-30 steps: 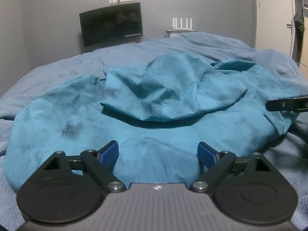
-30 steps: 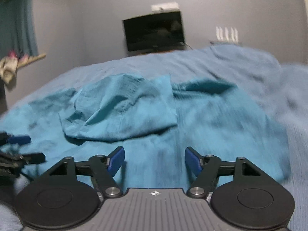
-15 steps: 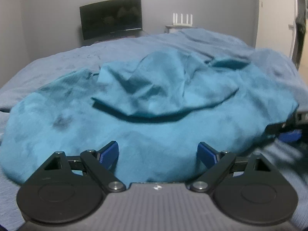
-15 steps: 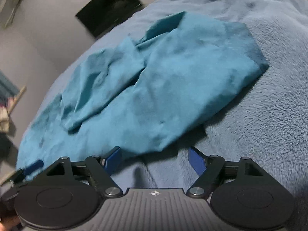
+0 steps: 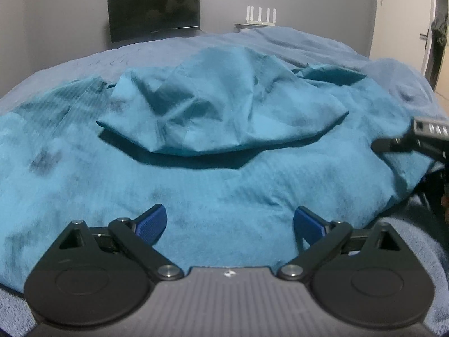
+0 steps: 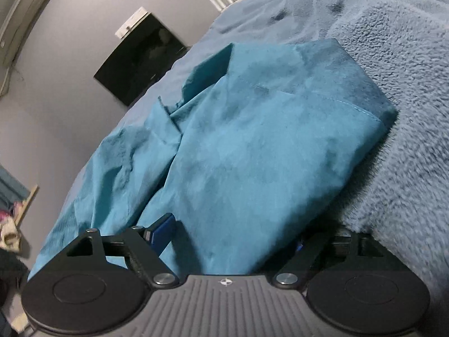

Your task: Fold large clothes

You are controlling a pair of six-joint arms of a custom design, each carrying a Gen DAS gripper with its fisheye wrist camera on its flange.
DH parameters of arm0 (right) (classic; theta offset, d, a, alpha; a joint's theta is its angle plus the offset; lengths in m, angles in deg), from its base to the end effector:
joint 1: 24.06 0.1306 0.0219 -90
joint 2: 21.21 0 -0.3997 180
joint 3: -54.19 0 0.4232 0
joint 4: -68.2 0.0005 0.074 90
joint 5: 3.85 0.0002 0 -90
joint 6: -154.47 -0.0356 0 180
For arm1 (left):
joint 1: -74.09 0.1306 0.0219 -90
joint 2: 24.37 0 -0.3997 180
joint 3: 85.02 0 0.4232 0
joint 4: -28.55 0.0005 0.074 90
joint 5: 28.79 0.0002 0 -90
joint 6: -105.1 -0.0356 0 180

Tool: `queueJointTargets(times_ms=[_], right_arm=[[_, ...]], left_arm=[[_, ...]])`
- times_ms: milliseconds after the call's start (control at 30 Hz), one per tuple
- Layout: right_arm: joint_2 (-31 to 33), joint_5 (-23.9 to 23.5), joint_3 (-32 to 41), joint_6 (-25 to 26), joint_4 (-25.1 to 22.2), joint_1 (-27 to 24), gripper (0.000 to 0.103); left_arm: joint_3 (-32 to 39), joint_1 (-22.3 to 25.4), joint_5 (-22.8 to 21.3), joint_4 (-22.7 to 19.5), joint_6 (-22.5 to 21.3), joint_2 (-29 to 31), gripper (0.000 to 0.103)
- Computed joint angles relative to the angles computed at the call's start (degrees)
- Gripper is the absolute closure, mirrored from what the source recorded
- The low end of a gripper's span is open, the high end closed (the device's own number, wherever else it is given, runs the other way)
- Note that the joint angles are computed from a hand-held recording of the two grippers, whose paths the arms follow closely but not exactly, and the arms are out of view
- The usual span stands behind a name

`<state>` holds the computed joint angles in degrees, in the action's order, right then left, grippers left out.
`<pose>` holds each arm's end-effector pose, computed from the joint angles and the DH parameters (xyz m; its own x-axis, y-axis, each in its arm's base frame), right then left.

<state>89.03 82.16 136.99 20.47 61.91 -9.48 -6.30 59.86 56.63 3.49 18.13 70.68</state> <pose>0.6061 0.1597 0.2496 -0.5999 0.5600 -0.5714 0.1524 0.7811 0.6055 0.5291 -0.1318 0.3372 -0.6499 0.1104 -0.7520 0.1528 0.9882 0.0131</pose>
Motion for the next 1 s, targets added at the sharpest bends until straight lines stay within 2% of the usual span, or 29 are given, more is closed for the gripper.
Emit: queueJointTargets(times_ms=[100, 200, 267, 333, 400, 500, 667, 700, 733, 800, 900, 1000], right_arm=[[0.83, 0.75, 0.56, -1.54, 1.69, -0.18, 0.026], [-0.31, 1.95, -0.92, 0.54, 5.23, -0.02, 0.046], [-1.61, 2.88, -2.03, 4.49, 8.27, 0.38, 0.047], [-1.82, 2.58, -1.72, 5.61, 8.8, 0.07, 0.046], [-1.19, 2.98, -0.78, 2.08, 7.15, -0.96, 0.045], [0.57, 4.08, 1.32, -7.65, 4.29, -2.93, 0.042], [2.66, 3.19, 4.18, -10.51, 6.07, -4.09, 0.042], [2.6, 3.08, 4.13, -10.94, 6.55, -4.2, 0.052], [2.28, 3.45, 3.98, -10.59, 6.65, -4.22, 0.068], [1.9, 4.81, 4.41, -7.49, 5.59, -3.91, 0.078], [0.87, 5.19, 3.62, -4.82, 6.83, -3.55, 0.082], [0.85, 6.23, 4.36, -0.89, 6.83, -3.17, 0.084]], left_arm=[[-0.06, -0.16, -0.44, 0.14, -1.08, 0.25, 0.005], [-0.43, -0.06, -0.3, 0.52, -1.66, 0.3, 0.005], [-0.56, -0.04, -0.47, 0.3, -2.58, 0.61, 0.005], [-0.37, -0.36, -1.4, -0.16, -3.85, 1.24, 0.005], [-0.36, -0.87, -2.54, -0.33, -4.97, 1.67, 0.005], [-0.6, -0.89, -2.39, 0.05, -5.07, 1.62, 0.005], [-1.59, -0.41, -0.82, 1.91, -3.49, 0.17, 0.005], [-1.75, -0.23, -0.42, 2.55, -2.77, -0.4, 0.005], [-2.06, 0.02, -0.06, 4.08, -1.91, -1.07, 0.005], [-1.57, 0.28, -1.51, 7.15, -1.0, -1.38, 0.005], [2.2, 0.52, -5.58, 8.11, 0.15, 0.84, 0.005], [7.8, 0.68, -9.22, 6.63, 1.08, 5.44, 0.005]])
